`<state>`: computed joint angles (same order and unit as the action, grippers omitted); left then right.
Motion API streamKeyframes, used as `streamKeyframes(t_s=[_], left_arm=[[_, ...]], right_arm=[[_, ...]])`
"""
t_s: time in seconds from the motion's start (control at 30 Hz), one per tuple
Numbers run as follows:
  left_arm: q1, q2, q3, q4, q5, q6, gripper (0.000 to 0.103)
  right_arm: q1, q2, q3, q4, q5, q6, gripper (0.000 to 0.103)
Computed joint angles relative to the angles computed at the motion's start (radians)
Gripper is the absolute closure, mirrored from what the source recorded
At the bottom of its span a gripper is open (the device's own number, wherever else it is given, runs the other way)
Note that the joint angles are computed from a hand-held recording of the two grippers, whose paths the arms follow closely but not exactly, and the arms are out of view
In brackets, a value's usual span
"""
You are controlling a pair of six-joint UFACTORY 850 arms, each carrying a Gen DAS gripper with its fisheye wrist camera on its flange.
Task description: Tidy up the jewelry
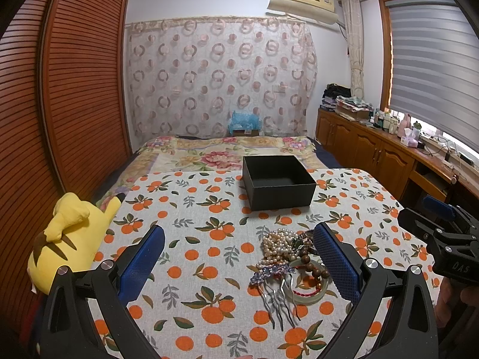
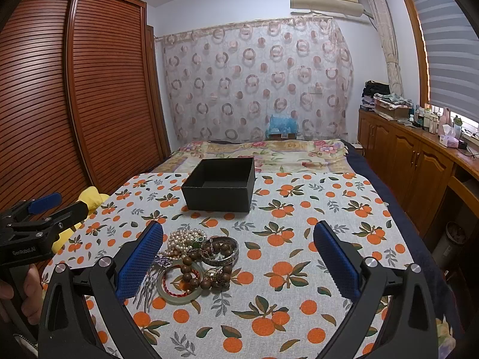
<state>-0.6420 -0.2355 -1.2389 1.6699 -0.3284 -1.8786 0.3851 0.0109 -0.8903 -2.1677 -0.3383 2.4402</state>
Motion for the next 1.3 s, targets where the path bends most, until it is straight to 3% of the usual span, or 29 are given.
streamKeyframes(t_s=[1.03, 1.3], left_arm=[[-0.004, 0.005, -0.005, -0.021, -0.001, 0.019, 0.007], [0.010, -0.022, -0.008, -0.083, 0.024, 0.083, 0.007]], right_arm=[[-0.002, 0.003, 0.002, -0.008, 0.004, 0.005, 0.002], [-0.019, -0.032, 0.002, -0.189, 0.044, 0.171, 0.002]])
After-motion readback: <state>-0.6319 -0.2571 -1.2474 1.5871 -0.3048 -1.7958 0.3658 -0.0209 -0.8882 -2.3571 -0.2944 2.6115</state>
